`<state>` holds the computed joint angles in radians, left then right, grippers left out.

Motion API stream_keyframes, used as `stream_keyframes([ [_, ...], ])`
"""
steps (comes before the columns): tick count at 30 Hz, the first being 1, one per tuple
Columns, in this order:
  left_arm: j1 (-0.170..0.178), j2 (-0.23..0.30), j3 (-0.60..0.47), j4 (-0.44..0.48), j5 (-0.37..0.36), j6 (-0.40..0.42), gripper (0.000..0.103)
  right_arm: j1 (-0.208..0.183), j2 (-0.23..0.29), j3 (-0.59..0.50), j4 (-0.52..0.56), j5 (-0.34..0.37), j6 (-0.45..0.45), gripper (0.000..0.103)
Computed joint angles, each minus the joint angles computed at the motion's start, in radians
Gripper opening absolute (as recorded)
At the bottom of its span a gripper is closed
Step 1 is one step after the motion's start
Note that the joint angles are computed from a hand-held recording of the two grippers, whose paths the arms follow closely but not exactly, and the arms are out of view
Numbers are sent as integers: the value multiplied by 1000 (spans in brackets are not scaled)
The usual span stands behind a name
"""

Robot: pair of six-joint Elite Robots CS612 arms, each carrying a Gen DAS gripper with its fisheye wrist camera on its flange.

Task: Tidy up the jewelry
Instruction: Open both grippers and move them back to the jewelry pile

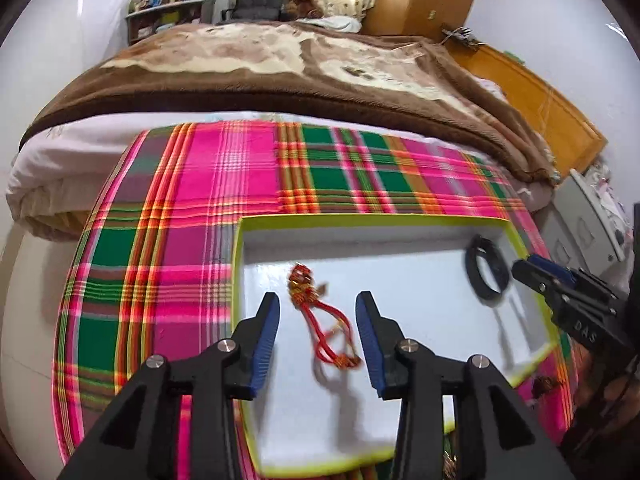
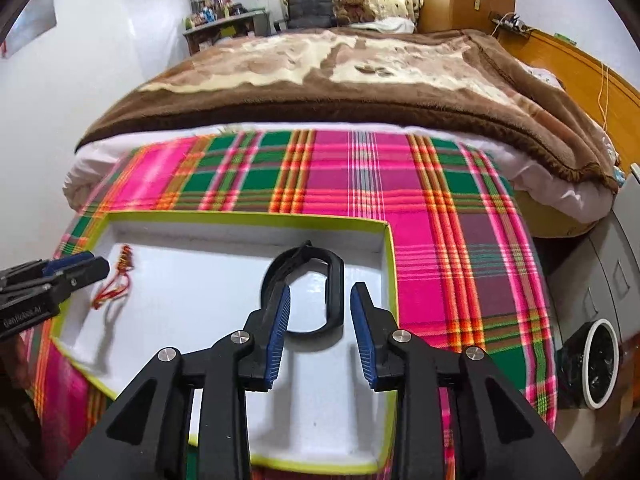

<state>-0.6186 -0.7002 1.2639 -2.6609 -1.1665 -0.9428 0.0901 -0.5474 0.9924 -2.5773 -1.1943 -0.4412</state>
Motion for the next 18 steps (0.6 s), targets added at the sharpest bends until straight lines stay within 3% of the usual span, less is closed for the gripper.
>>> stream_keyframes([
  [7, -35, -45, 84, -100, 51, -11, 47, -29, -62, 100, -53, 107, 8, 32],
  [14, -69, -75, 151, -158, 64, 6, 50, -64, -124, 220, -102, 148, -5, 32],
  [18, -87, -86, 190, -203, 75, -32, 53, -80, -149, 270, -98, 173, 7, 32],
])
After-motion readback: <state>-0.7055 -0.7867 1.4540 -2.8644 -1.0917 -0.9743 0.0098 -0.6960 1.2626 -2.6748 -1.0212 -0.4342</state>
